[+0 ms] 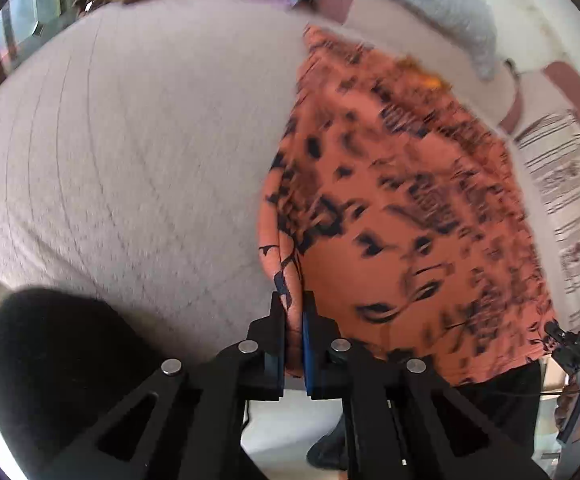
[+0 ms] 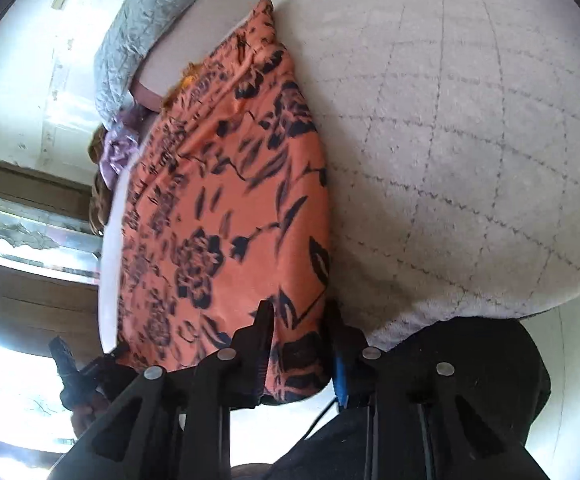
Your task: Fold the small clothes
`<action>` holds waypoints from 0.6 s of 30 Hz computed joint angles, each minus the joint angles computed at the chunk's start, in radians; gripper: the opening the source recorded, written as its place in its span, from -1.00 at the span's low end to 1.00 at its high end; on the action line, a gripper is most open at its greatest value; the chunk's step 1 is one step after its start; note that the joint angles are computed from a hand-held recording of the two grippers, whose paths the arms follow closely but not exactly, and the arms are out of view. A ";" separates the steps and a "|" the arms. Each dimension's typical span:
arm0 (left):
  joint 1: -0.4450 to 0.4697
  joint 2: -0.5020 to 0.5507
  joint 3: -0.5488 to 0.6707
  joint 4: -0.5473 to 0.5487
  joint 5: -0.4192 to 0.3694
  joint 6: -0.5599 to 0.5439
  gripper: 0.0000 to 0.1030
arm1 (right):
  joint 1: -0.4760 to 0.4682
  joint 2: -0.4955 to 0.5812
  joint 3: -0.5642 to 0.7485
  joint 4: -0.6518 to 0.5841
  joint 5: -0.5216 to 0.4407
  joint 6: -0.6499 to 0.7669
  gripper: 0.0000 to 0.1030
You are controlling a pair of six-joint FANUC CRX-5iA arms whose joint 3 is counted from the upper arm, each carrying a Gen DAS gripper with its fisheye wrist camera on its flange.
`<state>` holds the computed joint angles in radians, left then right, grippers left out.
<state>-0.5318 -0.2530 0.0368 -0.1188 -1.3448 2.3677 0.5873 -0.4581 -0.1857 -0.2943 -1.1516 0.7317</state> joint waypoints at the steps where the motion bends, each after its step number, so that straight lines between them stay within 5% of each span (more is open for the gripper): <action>1: -0.023 0.003 0.032 -0.040 -0.006 0.002 -0.87 | 0.000 -0.012 0.008 -0.008 0.020 0.011 -0.72; 3: -0.022 0.011 0.043 -0.046 -0.005 -0.004 -0.87 | 0.037 -0.021 0.028 0.058 0.041 -0.001 -0.72; 8: 0.023 0.028 -0.025 0.028 -0.018 -0.004 -0.83 | -0.064 0.076 0.062 -0.055 -0.068 0.032 -0.63; 13: 0.050 0.005 -0.054 0.064 -0.001 -0.022 -0.82 | -0.151 0.018 -0.010 -0.198 0.026 0.059 -0.32; 16: 0.066 -0.002 -0.036 0.073 -0.012 -0.068 -0.86 | -0.099 0.050 0.023 -0.119 -0.015 0.064 -0.50; 17: 0.065 0.009 -0.020 0.070 -0.010 -0.077 -0.86 | -0.093 0.060 0.041 -0.109 -0.032 0.065 -0.85; 18: 0.060 0.016 -0.001 0.064 -0.010 -0.077 -0.86 | -0.107 0.078 0.068 -0.135 -0.048 0.096 -0.85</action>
